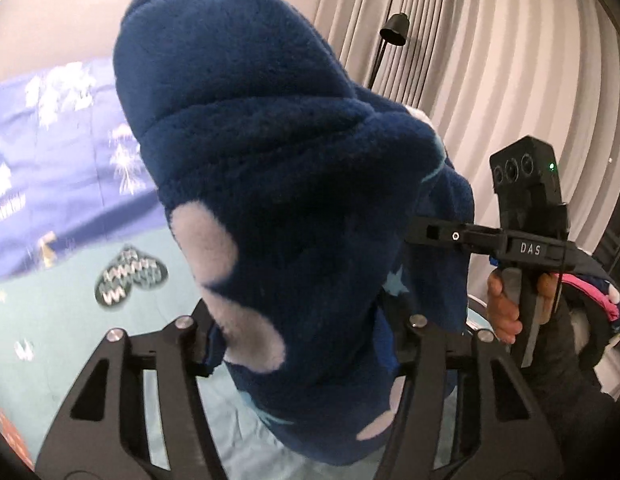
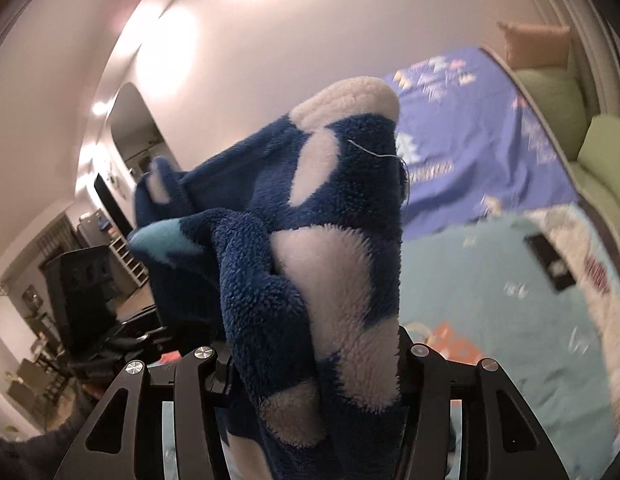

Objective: Fold small clothes

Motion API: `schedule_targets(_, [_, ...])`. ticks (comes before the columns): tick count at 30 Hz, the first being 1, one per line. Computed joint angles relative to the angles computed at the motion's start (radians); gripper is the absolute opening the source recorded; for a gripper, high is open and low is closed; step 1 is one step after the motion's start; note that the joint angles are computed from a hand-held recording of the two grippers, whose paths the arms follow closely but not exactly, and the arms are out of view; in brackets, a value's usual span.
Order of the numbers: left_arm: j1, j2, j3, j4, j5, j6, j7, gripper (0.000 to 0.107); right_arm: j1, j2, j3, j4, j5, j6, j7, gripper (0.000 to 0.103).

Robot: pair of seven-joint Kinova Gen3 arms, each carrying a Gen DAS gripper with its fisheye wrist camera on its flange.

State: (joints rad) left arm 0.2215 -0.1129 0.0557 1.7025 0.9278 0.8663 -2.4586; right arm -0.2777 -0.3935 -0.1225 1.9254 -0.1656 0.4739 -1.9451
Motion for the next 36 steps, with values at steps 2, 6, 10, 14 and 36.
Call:
schedule_targets(2, [0.005,0.021,0.027,-0.066,-0.053,-0.012,0.064,0.059,-0.01,0.004,0.041,-0.033,-0.006,0.025,0.021,0.052])
schedule_targets(6, [0.011,0.081,0.049,-0.177,-0.111,0.004,0.146,0.059,-0.063,0.035,0.149,-0.075,-0.069,0.041,0.105,0.051])
schedule_targets(10, [0.006,0.167,0.077,-0.287,-0.19,0.021,0.231,0.059,-0.02,0.103,0.19,-0.133,-0.212,0.079,0.244,0.051])
schedule_targets(14, [-0.003,0.266,0.099,-0.396,-0.267,0.049,0.313,0.059,0.058,0.207,0.2,-0.206,-0.374,0.138,0.38,0.051])
schedule_targets(36, [-0.012,0.859,0.117,-0.848,-0.587,0.034,0.658,0.049,0.123,1.014,0.345,-0.8,-0.537,0.392,0.466,0.053])
